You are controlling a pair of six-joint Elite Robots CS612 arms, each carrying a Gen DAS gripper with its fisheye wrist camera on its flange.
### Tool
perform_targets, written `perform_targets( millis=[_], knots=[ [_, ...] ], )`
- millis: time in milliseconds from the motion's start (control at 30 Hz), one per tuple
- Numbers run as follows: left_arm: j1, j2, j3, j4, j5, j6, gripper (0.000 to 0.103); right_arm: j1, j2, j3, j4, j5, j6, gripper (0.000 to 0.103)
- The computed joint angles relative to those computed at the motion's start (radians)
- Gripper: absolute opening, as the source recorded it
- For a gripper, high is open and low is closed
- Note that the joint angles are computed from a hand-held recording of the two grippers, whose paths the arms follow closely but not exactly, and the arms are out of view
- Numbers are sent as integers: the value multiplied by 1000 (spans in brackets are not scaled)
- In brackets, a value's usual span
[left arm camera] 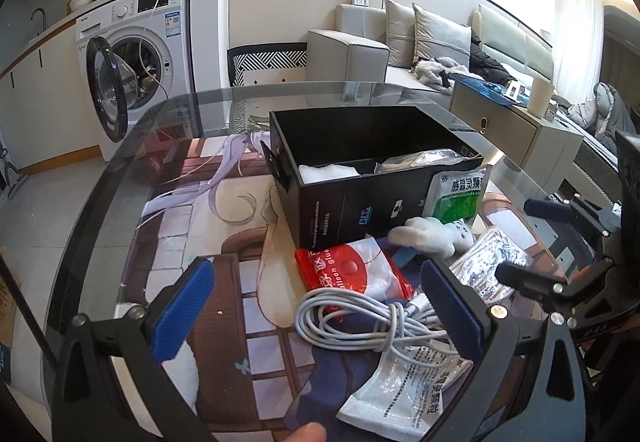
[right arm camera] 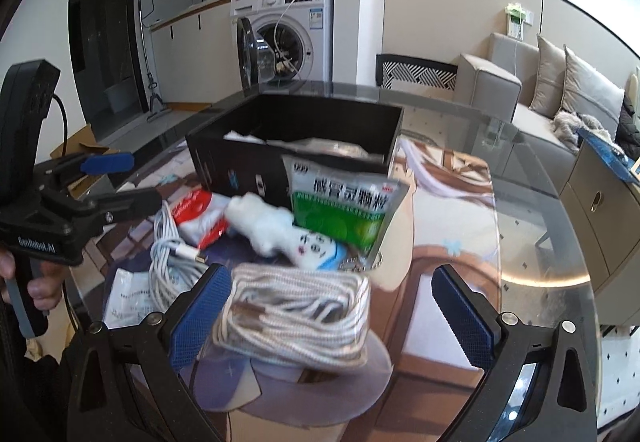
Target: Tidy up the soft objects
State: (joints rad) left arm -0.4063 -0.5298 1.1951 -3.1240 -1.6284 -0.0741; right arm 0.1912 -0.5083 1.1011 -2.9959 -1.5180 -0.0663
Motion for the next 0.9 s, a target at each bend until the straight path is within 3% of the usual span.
perform_targets(
  millis=[267,467,900],
  knots=[
    [2,-2,1,4,-18,9,103,6,1,-3,63,35,-55,102],
    [6,1,-6,12,-20,0,103,17,14,-27,131,8,-108,102],
    [8,7,-15,27,-17,-3,103,23,48,-95,208,-3,-85,102]
  ],
)
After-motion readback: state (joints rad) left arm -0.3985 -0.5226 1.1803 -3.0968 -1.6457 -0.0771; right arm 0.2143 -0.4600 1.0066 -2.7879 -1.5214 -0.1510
